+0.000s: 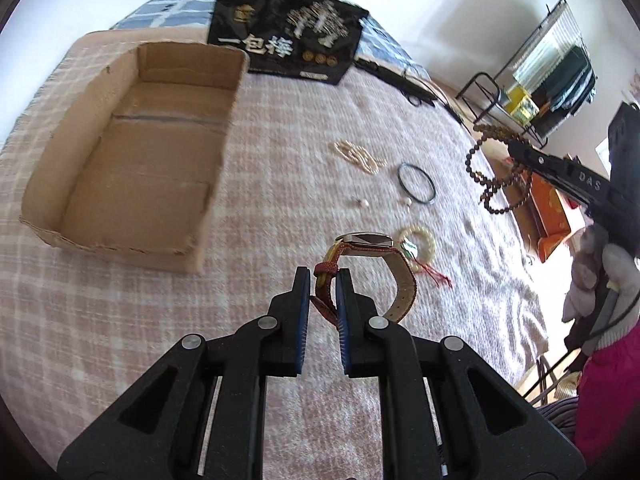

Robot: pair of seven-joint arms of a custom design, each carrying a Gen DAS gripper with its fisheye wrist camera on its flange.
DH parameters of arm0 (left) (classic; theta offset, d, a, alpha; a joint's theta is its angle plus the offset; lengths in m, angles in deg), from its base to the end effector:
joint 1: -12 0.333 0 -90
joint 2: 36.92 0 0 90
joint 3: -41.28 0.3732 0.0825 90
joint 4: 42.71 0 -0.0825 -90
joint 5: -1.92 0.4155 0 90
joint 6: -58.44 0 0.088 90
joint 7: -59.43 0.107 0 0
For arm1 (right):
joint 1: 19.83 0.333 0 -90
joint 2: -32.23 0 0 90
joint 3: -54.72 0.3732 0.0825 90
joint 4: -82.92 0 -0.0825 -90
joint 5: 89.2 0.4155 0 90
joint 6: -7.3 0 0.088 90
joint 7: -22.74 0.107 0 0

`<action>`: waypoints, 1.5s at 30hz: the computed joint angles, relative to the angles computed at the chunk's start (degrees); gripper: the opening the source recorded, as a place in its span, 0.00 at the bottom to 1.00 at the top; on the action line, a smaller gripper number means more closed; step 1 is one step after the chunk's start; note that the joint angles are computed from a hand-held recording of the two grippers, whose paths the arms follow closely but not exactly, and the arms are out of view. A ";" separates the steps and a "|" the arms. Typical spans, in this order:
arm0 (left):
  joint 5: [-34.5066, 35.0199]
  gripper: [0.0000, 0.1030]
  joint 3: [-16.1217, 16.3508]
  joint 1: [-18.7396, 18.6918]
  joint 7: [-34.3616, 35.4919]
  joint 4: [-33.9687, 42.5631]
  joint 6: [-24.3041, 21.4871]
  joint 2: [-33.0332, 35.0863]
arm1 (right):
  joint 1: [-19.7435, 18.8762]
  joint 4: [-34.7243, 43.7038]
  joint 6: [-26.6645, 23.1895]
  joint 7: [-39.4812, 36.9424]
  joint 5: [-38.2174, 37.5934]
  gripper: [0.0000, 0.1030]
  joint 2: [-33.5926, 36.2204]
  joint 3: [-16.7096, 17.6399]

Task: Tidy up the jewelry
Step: 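Carry the watch and wooden beads into the cardboard box and open both tools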

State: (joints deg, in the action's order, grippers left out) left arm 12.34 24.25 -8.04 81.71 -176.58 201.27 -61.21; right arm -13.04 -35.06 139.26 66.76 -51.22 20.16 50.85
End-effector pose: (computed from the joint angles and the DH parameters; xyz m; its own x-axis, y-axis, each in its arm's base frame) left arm 0.3690 -0.3048 0.5944 0.2904 -0.8887 0.3548 -0.7766 -0.4355 -0.4551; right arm 0.5510 0.0375 0.6273 0.5442 -0.8134 -0.2055 -0.7037 -0.3092 -0.6397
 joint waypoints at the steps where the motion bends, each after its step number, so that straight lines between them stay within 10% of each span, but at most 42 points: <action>1: 0.19 0.11 0.18 0.37 -0.44 -0.50 -0.22 -0.96 | 0.40 -0.03 -0.31 -0.37 0.67 0.10 -0.31 0.18; 21: 2.20 0.11 4.25 8.23 -5.82 -11.87 -7.32 -17.12 | 9.11 -0.32 1.06 -1.96 7.37 0.10 -0.10 4.81; 45: 3.12 0.11 4.81 10.75 -5.62 -12.00 -9.27 -15.89 | 14.84 0.79 1.58 -1.24 10.62 0.13 5.48 8.61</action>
